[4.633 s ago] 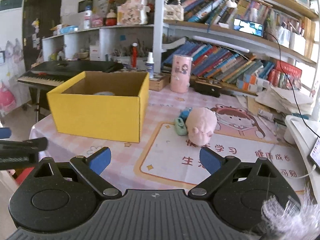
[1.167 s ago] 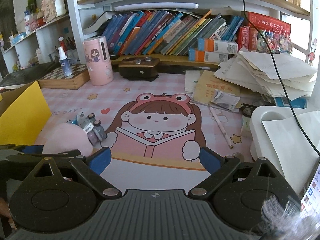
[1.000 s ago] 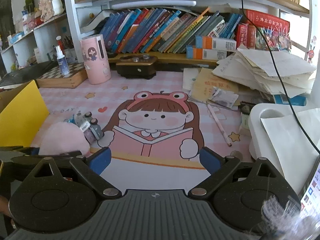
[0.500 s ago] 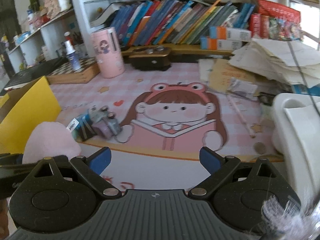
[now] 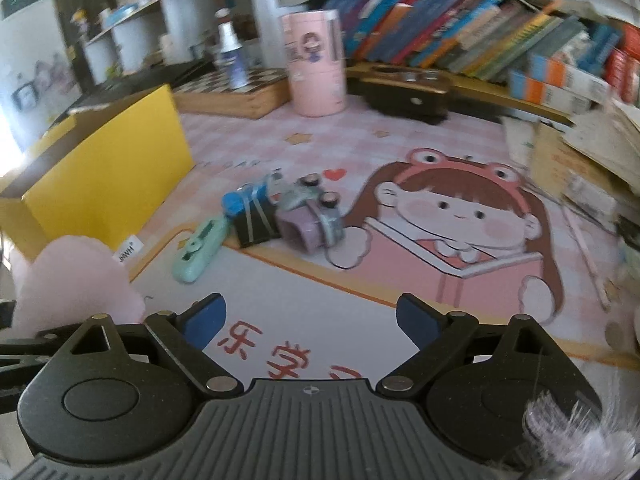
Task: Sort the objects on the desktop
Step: 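Lift the pig with the left tool while the right tool grasps the grey toy car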
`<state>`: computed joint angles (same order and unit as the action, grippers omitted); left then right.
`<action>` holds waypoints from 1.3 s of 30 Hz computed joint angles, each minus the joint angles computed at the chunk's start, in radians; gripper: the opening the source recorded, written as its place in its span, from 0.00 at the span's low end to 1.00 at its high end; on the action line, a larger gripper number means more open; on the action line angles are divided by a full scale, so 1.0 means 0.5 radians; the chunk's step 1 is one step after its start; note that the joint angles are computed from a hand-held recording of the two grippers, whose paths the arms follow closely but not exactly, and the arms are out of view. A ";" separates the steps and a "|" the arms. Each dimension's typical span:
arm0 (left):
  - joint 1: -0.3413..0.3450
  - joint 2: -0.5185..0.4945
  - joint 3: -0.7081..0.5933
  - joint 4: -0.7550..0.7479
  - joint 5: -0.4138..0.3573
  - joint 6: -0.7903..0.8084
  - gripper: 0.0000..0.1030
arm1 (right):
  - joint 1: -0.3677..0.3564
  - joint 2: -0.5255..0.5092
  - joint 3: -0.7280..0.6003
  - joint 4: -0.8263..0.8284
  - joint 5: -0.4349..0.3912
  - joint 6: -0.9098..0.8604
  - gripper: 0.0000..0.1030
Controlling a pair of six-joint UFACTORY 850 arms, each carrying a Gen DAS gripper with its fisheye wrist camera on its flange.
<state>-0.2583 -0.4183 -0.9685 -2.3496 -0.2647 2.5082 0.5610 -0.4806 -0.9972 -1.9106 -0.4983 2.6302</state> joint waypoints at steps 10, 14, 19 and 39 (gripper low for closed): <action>0.012 0.039 0.051 -0.283 0.034 0.225 0.54 | -0.081 -0.169 -0.195 -0.089 -0.065 -0.250 0.84; 0.004 0.043 0.055 -0.397 0.031 0.349 0.53 | -0.151 -0.248 -0.313 -0.018 -0.033 -0.553 0.77; -0.004 0.039 0.047 -0.395 0.023 0.363 0.53 | -0.236 -0.318 -0.413 0.028 0.154 -0.843 0.59; 0.003 0.015 0.018 -0.043 -0.032 0.059 0.53 | -0.225 -0.163 -0.251 -0.234 0.191 -0.419 0.41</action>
